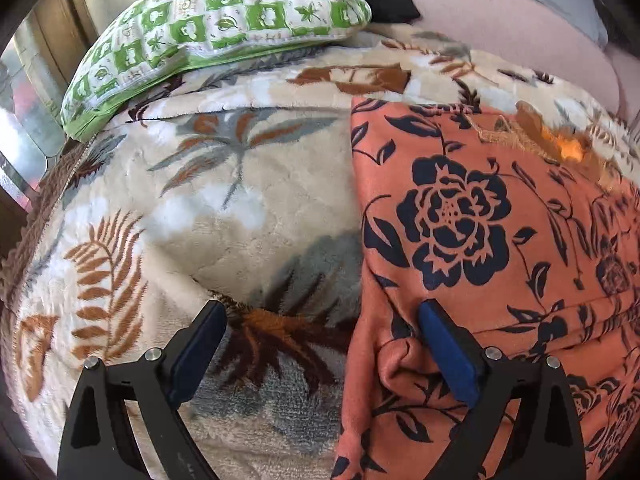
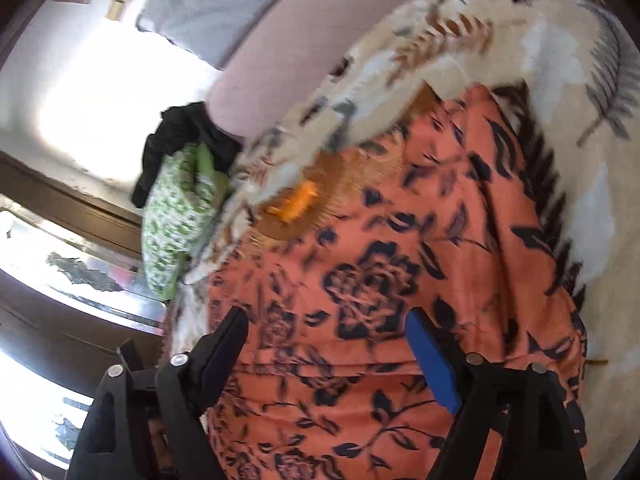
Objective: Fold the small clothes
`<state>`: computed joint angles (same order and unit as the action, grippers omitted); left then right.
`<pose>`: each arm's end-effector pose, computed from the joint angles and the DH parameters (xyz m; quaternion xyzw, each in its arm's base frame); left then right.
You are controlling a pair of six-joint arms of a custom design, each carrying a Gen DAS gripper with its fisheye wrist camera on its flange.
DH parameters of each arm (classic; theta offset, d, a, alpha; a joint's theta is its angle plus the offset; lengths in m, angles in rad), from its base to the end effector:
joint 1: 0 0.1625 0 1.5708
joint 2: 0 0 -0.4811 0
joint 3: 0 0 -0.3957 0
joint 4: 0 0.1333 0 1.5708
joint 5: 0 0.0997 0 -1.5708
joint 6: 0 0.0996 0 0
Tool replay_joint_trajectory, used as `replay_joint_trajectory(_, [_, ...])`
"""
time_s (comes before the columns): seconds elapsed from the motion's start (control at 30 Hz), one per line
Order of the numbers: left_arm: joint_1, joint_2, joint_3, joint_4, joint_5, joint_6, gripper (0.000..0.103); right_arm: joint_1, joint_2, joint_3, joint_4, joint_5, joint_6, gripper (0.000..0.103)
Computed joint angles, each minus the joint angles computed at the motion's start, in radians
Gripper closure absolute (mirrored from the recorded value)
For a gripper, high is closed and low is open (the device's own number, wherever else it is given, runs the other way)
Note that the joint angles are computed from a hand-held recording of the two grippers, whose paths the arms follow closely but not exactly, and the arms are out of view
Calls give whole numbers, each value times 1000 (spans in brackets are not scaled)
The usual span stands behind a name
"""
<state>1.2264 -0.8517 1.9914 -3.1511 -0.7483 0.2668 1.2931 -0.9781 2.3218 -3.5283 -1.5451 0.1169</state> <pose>-0.0088 -0.6357 0.1462 0.1858 0.8793 -0.2153 0.3820 -0.0055 -0.5149 0.1520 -0.1830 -0.9355 0.3021 0.0121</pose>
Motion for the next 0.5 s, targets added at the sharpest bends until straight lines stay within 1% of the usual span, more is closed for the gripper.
replay_joint_trajectory(0.03, [0,-15,11,-20,-21,-6,6,-11,-4,12,-38,30,16,22])
replay_joint_trajectory(0.07, [0,-28,19,-39,-43,-3,6,7,-20,9,-34,17,31,22])
replay_joint_trajectory(0.1, [-5,-35,24,-62,-50,2,6,36,-35,-2,-25,-16,27,21])
replay_joint_trajectory(0.13, [-8,-39,23,-81,-57,7,6,59,-42,-14,-25,-17,14,21])
replay_joint_trajectory(0.17, [-11,-43,24,-90,-72,4,6,69,-46,-31,-6,17,12,21])
replay_joint_trajectory(0.23, [-13,-36,17,-66,-91,-11,6,71,-25,-60,32,132,11,20])
replay_joint_trajectory(0.27, [-16,-13,6,-40,-56,2,6,72,-4,-68,37,158,9,19])
replay_joint_trajectory(0.3, [-22,14,-1,-13,1,10,6,72,26,-76,45,162,9,19])
replay_joint_trajectory(0.33, [-19,34,-2,-28,17,31,6,69,56,-89,82,143,18,19])
replay_joint_trajectory(0.37, [-22,31,16,-74,9,41,6,78,92,-116,123,89,57,19])
replay_joint_trajectory(0.4, [-24,24,21,-79,6,41,6,86,96,-122,121,70,63,19])
replay_joint_trajectory(0.43, [-25,19,23,-81,0,50,6,105,89,-127,108,58,39,18])
replay_joint_trajectory(0.47, [-23,20,25,-88,0,61,6,125,84,-140,100,63,7,18])
replay_joint_trajectory(0.5, [-21,20,24,-79,-4,61,6,134,80,-149,83,84,-16,18])
